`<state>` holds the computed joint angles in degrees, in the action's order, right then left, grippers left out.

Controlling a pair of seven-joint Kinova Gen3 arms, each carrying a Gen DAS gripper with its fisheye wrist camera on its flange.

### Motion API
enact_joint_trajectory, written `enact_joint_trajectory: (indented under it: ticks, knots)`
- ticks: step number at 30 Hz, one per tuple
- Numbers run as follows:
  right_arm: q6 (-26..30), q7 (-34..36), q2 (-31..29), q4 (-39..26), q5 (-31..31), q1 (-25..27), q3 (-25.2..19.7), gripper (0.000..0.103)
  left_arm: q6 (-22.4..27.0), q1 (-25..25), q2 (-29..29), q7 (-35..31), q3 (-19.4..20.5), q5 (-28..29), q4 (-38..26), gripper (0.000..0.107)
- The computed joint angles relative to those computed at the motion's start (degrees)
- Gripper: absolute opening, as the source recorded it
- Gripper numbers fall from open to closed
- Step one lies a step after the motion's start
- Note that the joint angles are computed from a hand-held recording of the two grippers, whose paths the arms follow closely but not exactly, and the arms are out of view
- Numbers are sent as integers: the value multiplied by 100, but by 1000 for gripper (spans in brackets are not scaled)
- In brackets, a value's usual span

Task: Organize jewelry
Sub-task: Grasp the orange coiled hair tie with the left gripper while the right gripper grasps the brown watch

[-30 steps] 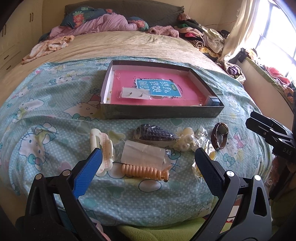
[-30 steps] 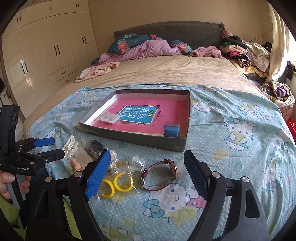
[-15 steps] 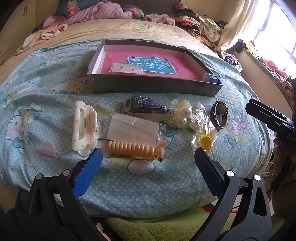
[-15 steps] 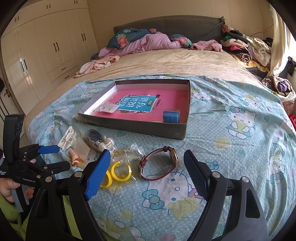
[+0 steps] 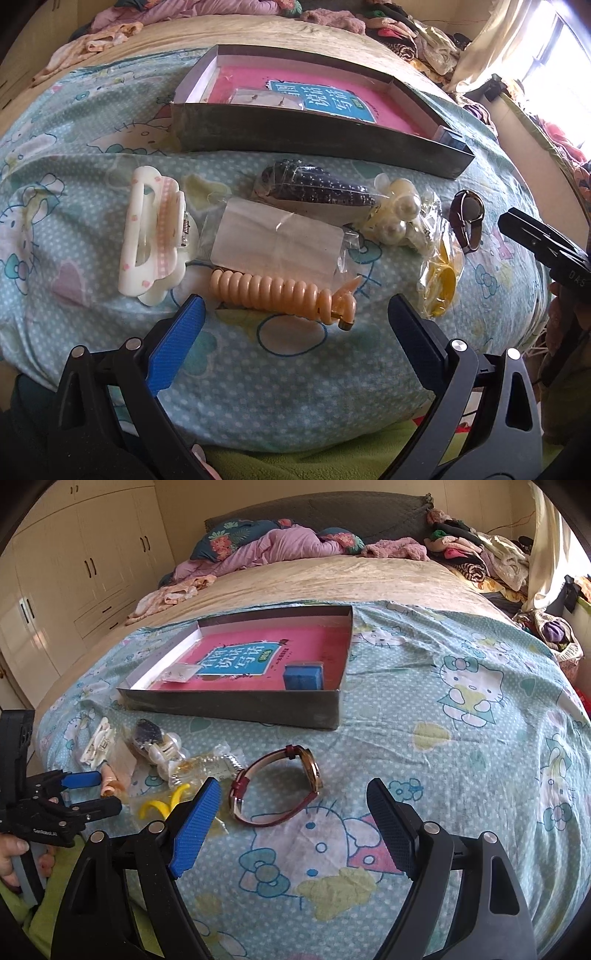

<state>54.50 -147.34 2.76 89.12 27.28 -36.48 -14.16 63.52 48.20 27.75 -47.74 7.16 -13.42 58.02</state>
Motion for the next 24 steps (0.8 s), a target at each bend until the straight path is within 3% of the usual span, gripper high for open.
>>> enact_joint_trajectory:
  ticks: [2,6,10,13,15,24]
  knots:
    - [-42,50,65,24,-64,52,46,79,0,-17,1,-4,-2,11,4,93]
    - [-109,296,230,-22,-234,136,145,59,78,24,55,23,-39,-54,-73,81]
    - [-254,561,387,-39,-358,172,244,45,152,29,109,3,-53,-75,-145,71]
    - [-343,557,476,-2,-259,110,311,30,146,41,114,-43,-54,-96,-152,64]
    - [-432,534,480,57,-179,64,336,13,90,44,84,-48,-56,-98,-101,62]
    - [-528,437,194,246,-171,74,291,12,-265,119,-210,21,-3,-154,211,62]
